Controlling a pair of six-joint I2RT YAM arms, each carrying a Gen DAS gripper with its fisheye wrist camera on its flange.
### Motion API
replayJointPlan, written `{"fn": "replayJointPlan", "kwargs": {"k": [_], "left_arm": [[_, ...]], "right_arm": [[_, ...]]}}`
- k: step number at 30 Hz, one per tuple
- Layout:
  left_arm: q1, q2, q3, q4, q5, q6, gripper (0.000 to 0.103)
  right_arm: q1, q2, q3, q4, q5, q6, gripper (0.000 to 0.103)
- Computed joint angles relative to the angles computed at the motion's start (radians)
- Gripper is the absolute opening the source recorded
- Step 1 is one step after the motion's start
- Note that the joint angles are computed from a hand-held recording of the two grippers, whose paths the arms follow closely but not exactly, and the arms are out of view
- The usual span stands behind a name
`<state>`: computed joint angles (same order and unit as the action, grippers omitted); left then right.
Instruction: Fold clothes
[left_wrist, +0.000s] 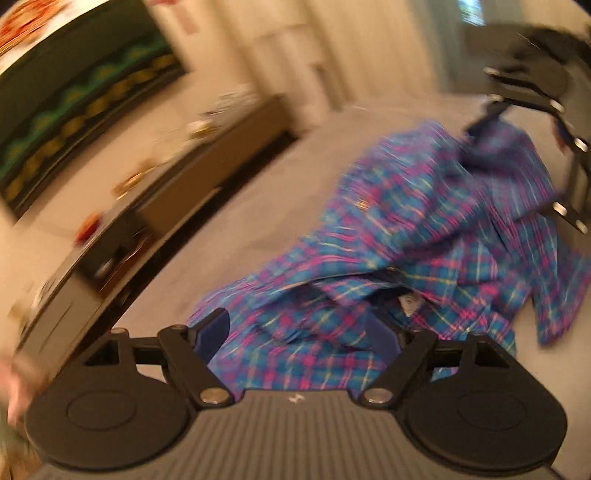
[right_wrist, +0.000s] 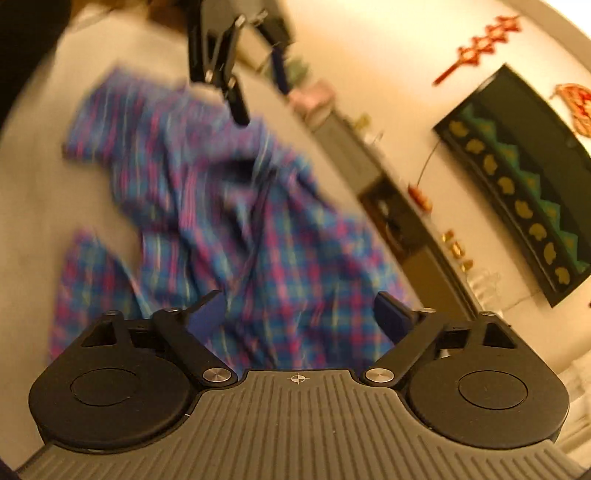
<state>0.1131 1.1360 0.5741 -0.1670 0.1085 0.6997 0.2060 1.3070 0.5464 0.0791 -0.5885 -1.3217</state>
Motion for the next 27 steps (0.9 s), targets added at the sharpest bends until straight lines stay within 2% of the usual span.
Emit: {"fn": "replayJointPlan", "kwargs": {"k": [1, 2, 3, 4, 5, 6, 7, 10, 12, 13, 14, 16, 17, 18, 19, 20, 21, 22, 23, 24, 27], "left_arm": [[-0.002, 0.065, 0.010, 0.037, 0.011, 0.011, 0.082], [-0.004, 0.130, 0.023, 0.070, 0.023, 0.023, 0.082], [0.000, 0.184, 0.039, 0.092, 0.043, 0.027, 0.080], [0.006, 0.231, 0.058, 0.106, 0.069, 0.026, 0.065], [0.018, 0.260, 0.083, 0.089, 0.105, 0.018, 0.027], [0.032, 0.277, 0.113, 0.054, 0.148, 0.007, 0.009], [0.064, 0.256, 0.126, 0.026, 0.214, -0.010, 0.005], [0.190, 0.139, 0.148, -0.040, 0.459, -0.091, 0.005], [0.282, 0.115, 0.184, -0.034, 0.621, -0.229, 0.005], [0.303, 0.155, 0.209, -0.004, 0.654, -0.331, 0.005], [0.310, 0.210, 0.240, 0.025, 0.657, -0.436, 0.006], [0.258, 0.375, 0.330, 0.011, 0.519, -0.542, 0.006], [0.224, 0.447, 0.361, 0.008, 0.439, -0.543, 0.006], [0.200, 0.476, 0.355, 0.030, 0.377, -0.528, 0.007], [0.181, 0.487, 0.335, 0.061, 0.326, -0.518, 0.013], [0.162, 0.499, 0.316, 0.092, 0.275, -0.508, 0.024], [0.158, 0.488, 0.283, 0.129, 0.253, -0.495, 0.030], [0.163, 0.459, 0.245, 0.163, 0.244, -0.473, 0.048], [0.170, 0.427, 0.210, 0.193, 0.232, -0.444, 0.066], [0.180, 0.396, 0.180, 0.215, 0.225, -0.410, 0.071], [0.202, 0.347, 0.153, 0.224, 0.224, -0.326, 0.074]], "right_arm": [[0.015, 0.035, 0.009, 0.013, 0.038, 0.006, 0.066], [0.029, 0.067, 0.023, 0.015, 0.070, 0.008, 0.058], [0.038, 0.089, 0.044, -0.012, 0.091, 0.003, 0.046], [0.047, 0.111, 0.066, -0.039, 0.112, -0.002, 0.037], [0.056, 0.128, 0.090, -0.070, 0.132, -0.005, 0.000], [0.048, 0.132, 0.126, -0.122, 0.121, 0.009, 0.000], [0.002, 0.136, 0.188, -0.210, 0.034, 0.050, 0.000], [-0.118, 0.177, 0.383, -0.438, -0.209, 0.185, 0.000], [-0.189, 0.230, 0.484, -0.443, -0.349, 0.346, 0.000], [-0.200, 0.288, 0.532, -0.409, -0.371, 0.452, 0.000], [-0.191, 0.365, 0.597, -0.386, -0.345, 0.572, 0.000], [-0.149, 0.505, 0.698, -0.387, -0.174, 0.741, 0.000], [-0.129, 0.558, 0.733, -0.400, -0.089, 0.787, 0.000], [-0.113, 0.576, 0.723, -0.393, -0.028, 0.784, 0.000], [-0.100, 0.586, 0.708, -0.382, 0.025, 0.773, 0.000], [-0.095, 0.567, 0.672, -0.353, 0.048, 0.740, 0.000], [-0.091, 0.528, 0.620, -0.301, 0.056, 0.712, 0.008], [-0.090, 0.492, 0.574, -0.252, 0.061, 0.684, 0.015], [-0.092, 0.460, 0.544, -0.214, 0.059, 0.655, 0.030], [-0.094, 0.429, 0.515, -0.177, 0.055, 0.626, 0.044], [-0.104, 0.348, 0.452, -0.129, -0.007, 0.516, 0.049]]}}
